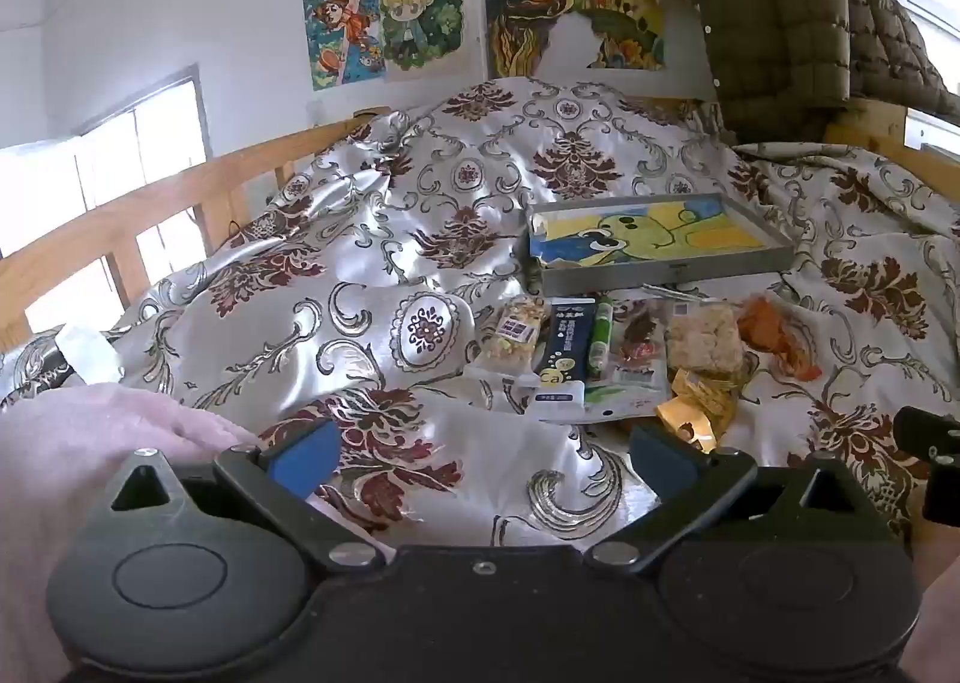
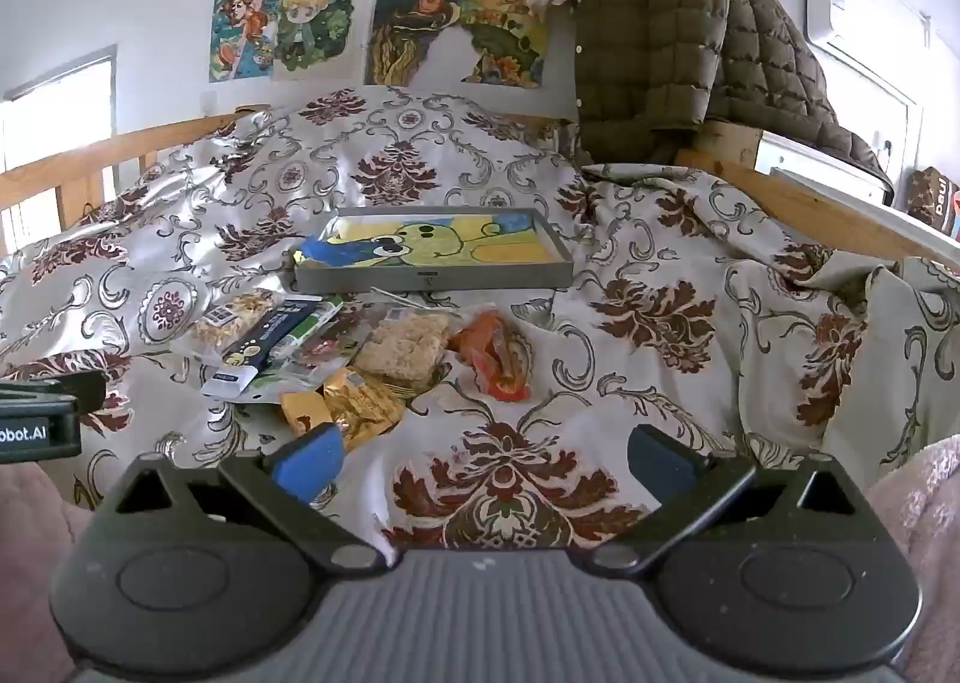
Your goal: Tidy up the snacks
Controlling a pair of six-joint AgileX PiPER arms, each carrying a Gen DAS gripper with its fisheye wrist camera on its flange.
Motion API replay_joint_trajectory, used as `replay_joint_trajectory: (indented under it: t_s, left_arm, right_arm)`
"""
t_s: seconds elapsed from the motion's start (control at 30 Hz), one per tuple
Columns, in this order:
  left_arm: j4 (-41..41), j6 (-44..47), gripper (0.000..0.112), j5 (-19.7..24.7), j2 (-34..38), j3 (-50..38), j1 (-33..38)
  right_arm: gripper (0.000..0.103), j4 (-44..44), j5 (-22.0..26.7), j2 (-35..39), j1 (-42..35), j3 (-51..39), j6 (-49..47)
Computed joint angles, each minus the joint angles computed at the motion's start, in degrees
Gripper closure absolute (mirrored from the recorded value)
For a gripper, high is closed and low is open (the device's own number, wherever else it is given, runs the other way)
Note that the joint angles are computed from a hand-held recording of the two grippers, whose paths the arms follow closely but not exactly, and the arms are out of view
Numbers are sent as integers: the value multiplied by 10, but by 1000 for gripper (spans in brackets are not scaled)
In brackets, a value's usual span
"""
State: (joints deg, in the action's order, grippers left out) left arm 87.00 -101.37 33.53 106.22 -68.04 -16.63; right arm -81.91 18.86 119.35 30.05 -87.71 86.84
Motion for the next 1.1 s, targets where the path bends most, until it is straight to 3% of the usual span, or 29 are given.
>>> replay_joint_trajectory:
  t_s: [1.1]
  left_arm:
    - [-2, 7, 10, 4, 1, -1, -1]
  right_arm:
    - [0, 13, 0, 1, 1, -3, -10]
